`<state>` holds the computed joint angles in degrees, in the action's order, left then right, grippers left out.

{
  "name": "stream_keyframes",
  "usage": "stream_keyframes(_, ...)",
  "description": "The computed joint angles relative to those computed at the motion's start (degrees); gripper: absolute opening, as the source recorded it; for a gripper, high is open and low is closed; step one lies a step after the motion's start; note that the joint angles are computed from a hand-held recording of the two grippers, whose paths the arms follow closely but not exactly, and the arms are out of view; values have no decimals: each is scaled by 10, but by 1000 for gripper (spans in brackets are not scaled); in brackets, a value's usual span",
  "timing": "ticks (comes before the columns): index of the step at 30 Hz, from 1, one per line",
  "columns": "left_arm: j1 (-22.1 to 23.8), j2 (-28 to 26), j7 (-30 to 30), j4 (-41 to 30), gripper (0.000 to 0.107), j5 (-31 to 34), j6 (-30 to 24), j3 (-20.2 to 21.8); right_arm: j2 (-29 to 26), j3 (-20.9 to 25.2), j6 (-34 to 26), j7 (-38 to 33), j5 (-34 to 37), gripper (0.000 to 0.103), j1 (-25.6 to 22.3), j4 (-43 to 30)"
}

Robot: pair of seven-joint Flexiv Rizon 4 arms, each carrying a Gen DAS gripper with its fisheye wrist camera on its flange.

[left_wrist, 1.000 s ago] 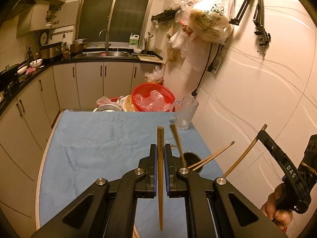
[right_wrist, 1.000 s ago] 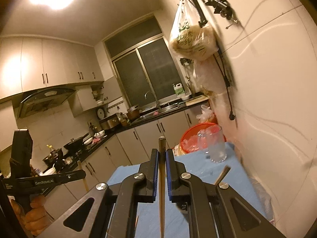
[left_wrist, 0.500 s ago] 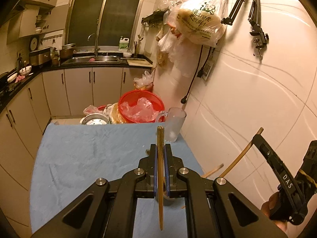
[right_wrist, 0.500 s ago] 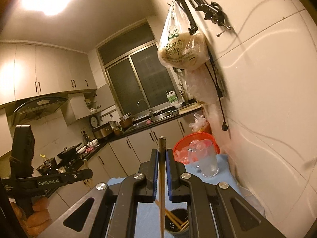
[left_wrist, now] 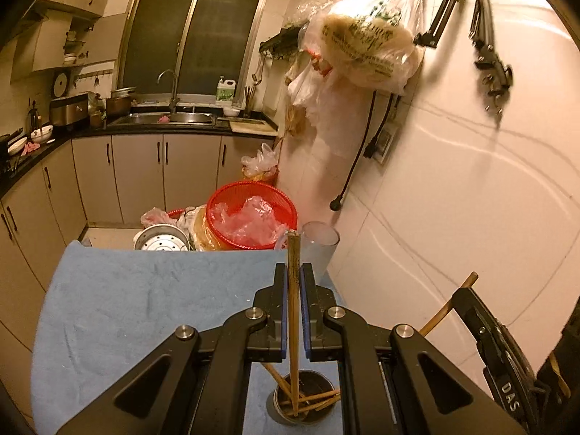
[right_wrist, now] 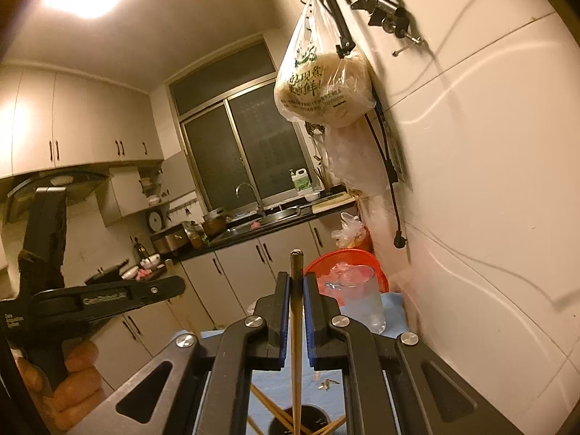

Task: Organize utensils
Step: 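Lower both chopsticks into the black cup and open both grippers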

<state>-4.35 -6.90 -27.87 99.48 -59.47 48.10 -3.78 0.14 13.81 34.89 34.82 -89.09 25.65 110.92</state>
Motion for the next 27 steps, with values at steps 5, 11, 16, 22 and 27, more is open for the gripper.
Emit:
stream_keyframes(5, -6, -6, 28, 24, 7, -8, 20, -4, -14, -6, 21, -5, 2, 8, -3, 5)
stream_keyframes(11, -7, 3, 55, 51, 7, -8, 16, 1, -16, -7, 39, 3, 11, 8, -1, 20)
stream_keyframes(16, -7, 6, 60, 66, 7, -3, 22, 5, -21, -7, 44, 4, 18, 8, 3, 25)
stream_keyframes(22, -5, 3, 60, 71, 8, 10, 22, 6, -27, -7, 36, 0, 28, 8, 10, 27)
stream_keyframes(27, -4, -1, 56, 73, 8, 21, 26, 4, -33, -8, 30, -10, 42, 8, 16, 26)
